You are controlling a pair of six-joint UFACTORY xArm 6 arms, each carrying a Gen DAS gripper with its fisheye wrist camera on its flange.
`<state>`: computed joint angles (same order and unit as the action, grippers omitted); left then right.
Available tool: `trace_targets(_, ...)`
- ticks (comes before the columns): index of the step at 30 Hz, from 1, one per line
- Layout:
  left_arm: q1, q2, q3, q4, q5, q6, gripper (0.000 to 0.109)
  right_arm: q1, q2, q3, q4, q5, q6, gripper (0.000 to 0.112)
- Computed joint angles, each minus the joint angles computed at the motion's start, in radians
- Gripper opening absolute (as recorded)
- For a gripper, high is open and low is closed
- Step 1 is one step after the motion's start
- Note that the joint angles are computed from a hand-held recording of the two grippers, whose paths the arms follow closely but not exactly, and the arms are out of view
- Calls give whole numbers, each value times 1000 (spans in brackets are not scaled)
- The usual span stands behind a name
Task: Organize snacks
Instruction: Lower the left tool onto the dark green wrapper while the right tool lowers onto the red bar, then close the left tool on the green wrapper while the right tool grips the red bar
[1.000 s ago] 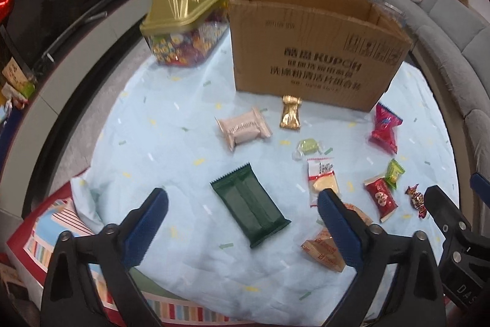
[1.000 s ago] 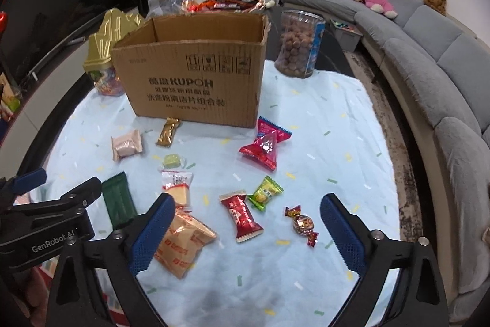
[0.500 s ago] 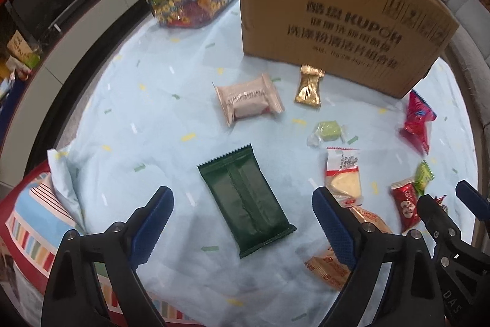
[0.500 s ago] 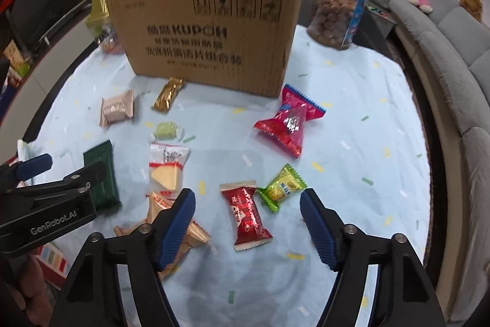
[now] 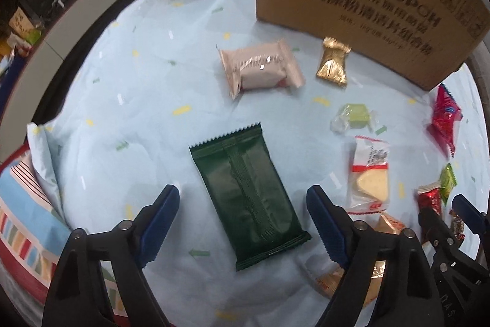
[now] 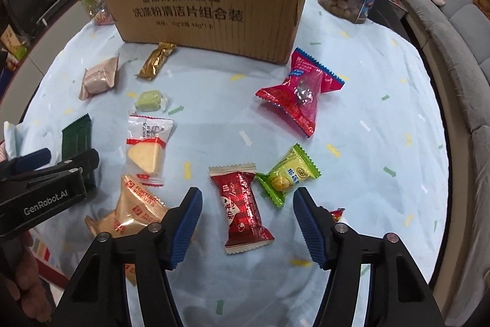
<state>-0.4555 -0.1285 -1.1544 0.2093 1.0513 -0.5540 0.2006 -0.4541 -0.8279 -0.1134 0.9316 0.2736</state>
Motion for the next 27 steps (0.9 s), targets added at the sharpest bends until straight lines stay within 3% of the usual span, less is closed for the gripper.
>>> trace_targets(8, 19, -3, 32, -31, -61, 15, 76, -13, 16, 11, 32, -7, -9, 52)
trace_targets(13, 22, -10, 42, -47, -98, 66, 52, -18, 5, 16, 55, -7, -18, 37)
trace_targets(15, 18, -14, 42, -49, -98, 73, 49, -30, 4, 19, 71, -11, -25, 30)
trace_targets(18, 22, -13, 42, -53, -103, 91, 46, -43, -1, 24, 92, -16, -24, 23)
trace_targets(27, -1, -43, 44, -35, -76, 118, 44, -37, -42, 41, 100, -23, 8, 22)
